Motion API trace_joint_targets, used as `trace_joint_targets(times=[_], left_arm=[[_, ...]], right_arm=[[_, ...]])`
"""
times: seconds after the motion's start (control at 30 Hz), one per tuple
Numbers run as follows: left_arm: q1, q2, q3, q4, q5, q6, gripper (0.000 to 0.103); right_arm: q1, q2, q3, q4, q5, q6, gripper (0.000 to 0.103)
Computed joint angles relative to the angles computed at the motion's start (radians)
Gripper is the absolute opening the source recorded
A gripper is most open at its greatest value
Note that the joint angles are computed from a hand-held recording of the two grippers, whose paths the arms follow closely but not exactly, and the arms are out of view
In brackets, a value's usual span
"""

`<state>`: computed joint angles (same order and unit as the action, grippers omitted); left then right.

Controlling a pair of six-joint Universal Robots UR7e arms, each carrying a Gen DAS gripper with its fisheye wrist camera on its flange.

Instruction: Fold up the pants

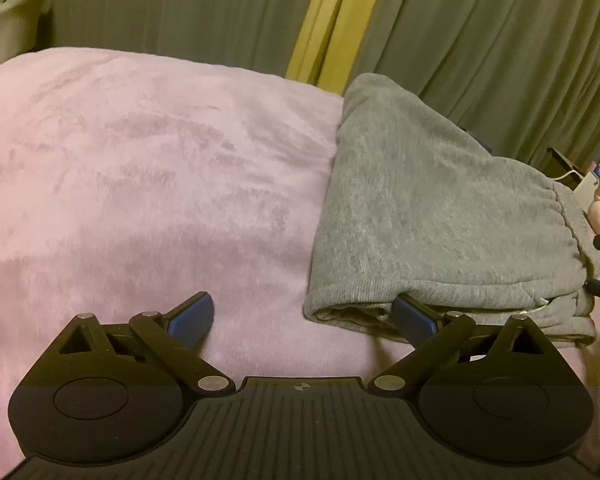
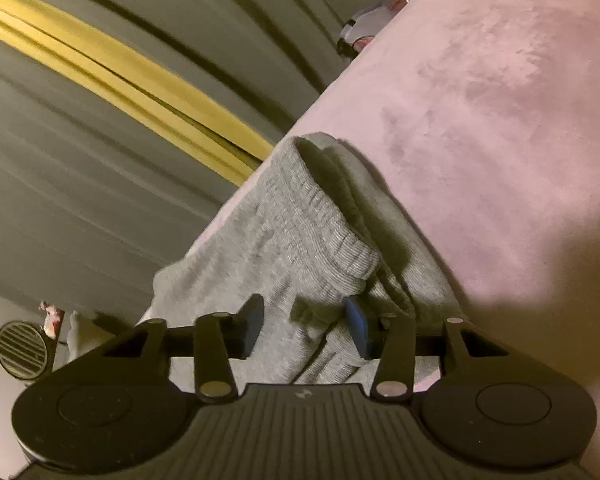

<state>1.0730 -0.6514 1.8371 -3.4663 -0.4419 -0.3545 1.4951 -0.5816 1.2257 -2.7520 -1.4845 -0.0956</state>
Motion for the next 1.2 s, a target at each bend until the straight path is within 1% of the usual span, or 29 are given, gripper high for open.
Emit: trace_joint_targets(times=[0.07, 0.13, 0.23, 0.3, 0.4, 0.5, 0.67, 0.73, 0.8, 0.87, 1.0, 1.07, 1.1, 1.2], left_arm=[[0.001, 0.001, 0.0, -0.002, 0.0, 0.003, 0.1], [0.001, 0.001, 0.0, 0.0, 0.002, 0.004, 0.1], [0.002, 0.0, 0.0, -0.002, 0.0, 0.004, 0.1], [0.002, 0.0, -0.001, -0.002, -0.001, 0.003, 0.1], [0.001, 0.002, -0.002, -0.002, 0.003, 0.004, 0.1], [0.002, 0.002, -0.003, 0.002, 0.002, 0.002, 0.1], [0.002, 0.004, -0.003, -0.001, 0.004, 0.004, 0.101], [0.003, 0.004, -0.003, -0.001, 0.004, 0.002, 0.101], [0.004, 0.004, -0.003, 0.0, 0.004, 0.001, 0.102], [0.004, 0.004, -0.004, 0.001, 0.004, 0.001, 0.102], [0.005, 0.006, -0.004, 0.001, 0.006, 0.003, 0.102], [0.006, 0.008, -0.007, 0.005, 0.007, 0.002, 0.102], [0.007, 0.008, -0.008, 0.008, 0.008, 0.003, 0.102], [0.008, 0.013, -0.012, 0.015, 0.015, 0.01, 0.102]], right_arm=[[0.006, 0.0, 0.007, -0.015, -0.021, 0.014, 0.05], [0.016, 0.0, 0.0, 0.0, -0.048, 0.015, 0.05], [0.023, -0.003, 0.003, 0.002, -0.071, 0.005, 0.05], [0.017, -0.004, 0.012, -0.013, -0.058, 0.0, 0.05], [0.017, -0.011, 0.016, -0.002, -0.059, 0.031, 0.05], [0.02, -0.018, 0.026, -0.007, -0.07, 0.02, 0.05], [0.013, -0.025, 0.031, 0.001, -0.056, 0.048, 0.05], [0.01, -0.028, 0.036, -0.004, -0.056, 0.045, 0.05], [0.001, -0.028, 0.037, -0.007, -0.036, 0.051, 0.05], [-0.006, -0.022, 0.033, -0.027, -0.021, 0.073, 0.05], [-0.005, 0.002, 0.005, -0.039, -0.016, 0.075, 0.05], [0.0, 0.016, -0.012, -0.041, -0.023, 0.079, 0.05], [0.002, 0.025, -0.02, -0.048, -0.025, 0.084, 0.052], [0.005, 0.041, -0.027, -0.083, -0.029, 0.08, 0.052]])
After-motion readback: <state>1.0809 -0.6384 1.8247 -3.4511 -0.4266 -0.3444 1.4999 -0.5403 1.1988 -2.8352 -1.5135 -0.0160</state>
